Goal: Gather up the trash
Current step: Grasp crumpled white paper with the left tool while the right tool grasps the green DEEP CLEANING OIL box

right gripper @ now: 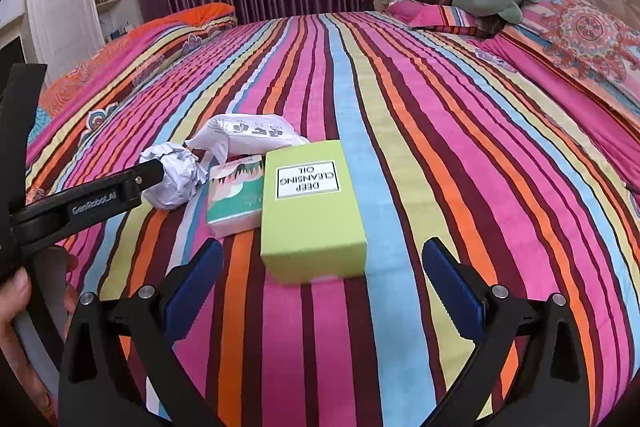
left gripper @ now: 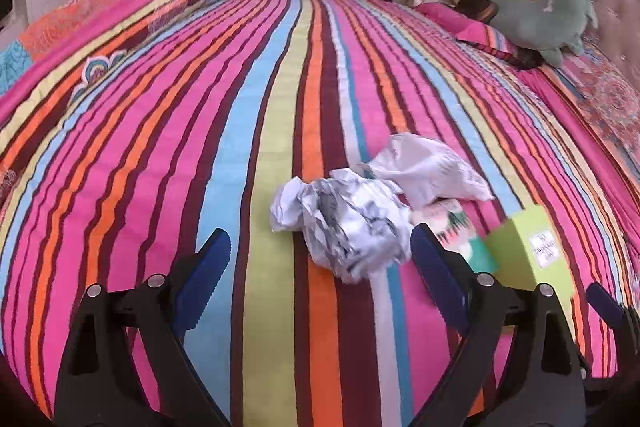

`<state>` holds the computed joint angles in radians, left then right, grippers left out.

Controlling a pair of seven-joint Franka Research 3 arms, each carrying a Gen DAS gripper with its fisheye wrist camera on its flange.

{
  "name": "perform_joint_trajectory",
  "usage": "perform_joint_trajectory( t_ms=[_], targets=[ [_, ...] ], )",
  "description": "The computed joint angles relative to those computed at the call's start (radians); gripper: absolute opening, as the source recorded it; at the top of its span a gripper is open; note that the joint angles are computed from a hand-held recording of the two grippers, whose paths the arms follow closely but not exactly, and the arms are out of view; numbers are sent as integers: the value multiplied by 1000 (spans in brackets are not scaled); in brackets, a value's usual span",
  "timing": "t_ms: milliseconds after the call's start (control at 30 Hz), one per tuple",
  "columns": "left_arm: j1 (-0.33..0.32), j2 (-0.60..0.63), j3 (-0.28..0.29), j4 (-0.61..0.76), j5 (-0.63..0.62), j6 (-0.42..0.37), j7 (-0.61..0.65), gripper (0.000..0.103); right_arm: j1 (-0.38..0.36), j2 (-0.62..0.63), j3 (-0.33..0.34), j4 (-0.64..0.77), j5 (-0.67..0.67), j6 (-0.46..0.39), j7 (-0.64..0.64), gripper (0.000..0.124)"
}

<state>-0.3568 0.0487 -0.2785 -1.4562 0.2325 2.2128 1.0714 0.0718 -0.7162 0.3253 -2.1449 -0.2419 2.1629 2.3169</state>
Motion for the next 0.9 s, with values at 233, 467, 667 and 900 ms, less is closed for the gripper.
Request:
perform_joint_trajectory(
  t_ms=[233,467,667,900],
  targets=[
    [-10,84,-1,90,-21,-22,19,89,2,65,-21,33,3,-3,-19,95],
    [-33,162,3,182,-33,-53,28,89,2,108,-20,49,-28,-33,7,95],
    [-30,179,6,195,-63,-53,34,89,22,129,-46,49,-21,-46,13,94],
    [-45,223,6,257,-60,-94,66,73,37,138,-60,48,-20,-40,-13,71]
  ],
)
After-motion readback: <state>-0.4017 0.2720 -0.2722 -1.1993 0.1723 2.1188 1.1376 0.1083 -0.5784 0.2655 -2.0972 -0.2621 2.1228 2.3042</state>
